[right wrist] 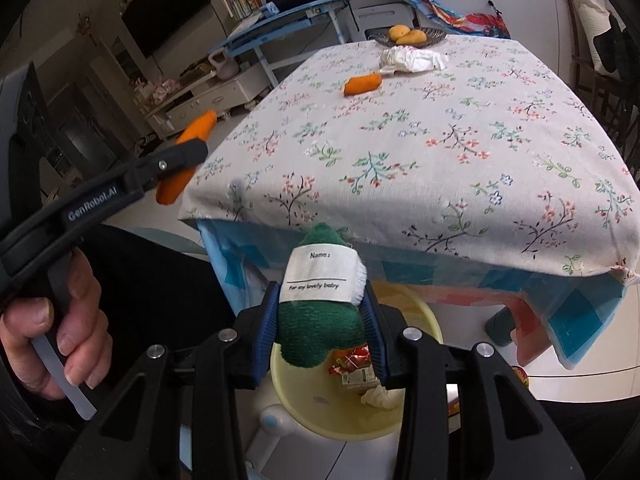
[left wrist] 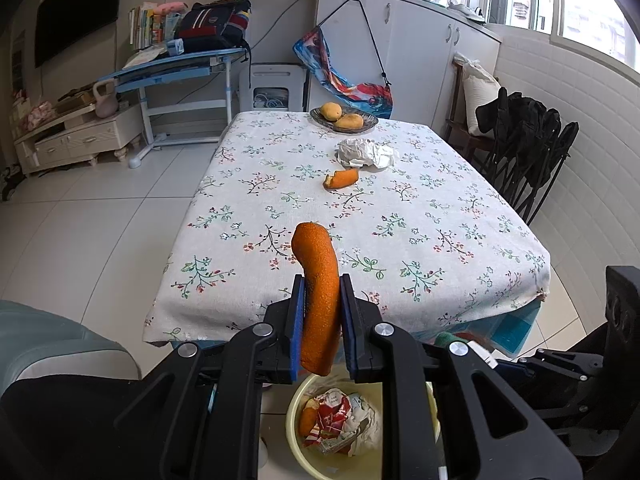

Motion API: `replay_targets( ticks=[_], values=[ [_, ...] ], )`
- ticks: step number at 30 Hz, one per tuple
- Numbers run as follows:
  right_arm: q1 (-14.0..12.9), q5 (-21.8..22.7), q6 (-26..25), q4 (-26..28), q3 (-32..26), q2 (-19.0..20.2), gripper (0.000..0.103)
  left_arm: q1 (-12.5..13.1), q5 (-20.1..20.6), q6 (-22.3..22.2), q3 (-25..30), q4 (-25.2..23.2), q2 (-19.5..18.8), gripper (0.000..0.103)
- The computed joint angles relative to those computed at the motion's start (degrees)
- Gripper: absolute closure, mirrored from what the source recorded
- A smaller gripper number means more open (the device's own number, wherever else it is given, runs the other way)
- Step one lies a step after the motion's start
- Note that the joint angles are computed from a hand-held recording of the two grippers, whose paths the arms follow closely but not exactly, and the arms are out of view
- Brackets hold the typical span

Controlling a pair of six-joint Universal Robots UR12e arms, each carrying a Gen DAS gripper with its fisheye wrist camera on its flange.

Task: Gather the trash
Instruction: 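Open the right gripper to drop the green plush toy into the bucket, then open the left gripper to drop the large carrot into the bucket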

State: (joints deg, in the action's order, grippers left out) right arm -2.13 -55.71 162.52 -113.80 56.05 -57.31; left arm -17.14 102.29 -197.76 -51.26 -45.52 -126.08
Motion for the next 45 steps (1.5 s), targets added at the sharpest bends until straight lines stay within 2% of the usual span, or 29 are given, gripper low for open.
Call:
replay_targets(
  ticks=[21, 33, 45],
  values=[
    [0.77, -2.65, -1.91, 3.24, -0.71, 0.36, 0.057, -0.25, -0.26, 0.30, -0.18, 0.33, -0.12, 0.087],
    [0.38, -3.44, 2.39, 0.46, -0.21, 0.34, 0.045, -0.56, -0.71, 0.93, 0.17, 0.21, -0.44, 0.087],
    [-0.68, -3.52, 9.15, -5.66, 1.56, -0.40, 0.042, -0.74, -2.89, 4.10, -0.63, -0.47, -0.03, 0.087]
  ],
)
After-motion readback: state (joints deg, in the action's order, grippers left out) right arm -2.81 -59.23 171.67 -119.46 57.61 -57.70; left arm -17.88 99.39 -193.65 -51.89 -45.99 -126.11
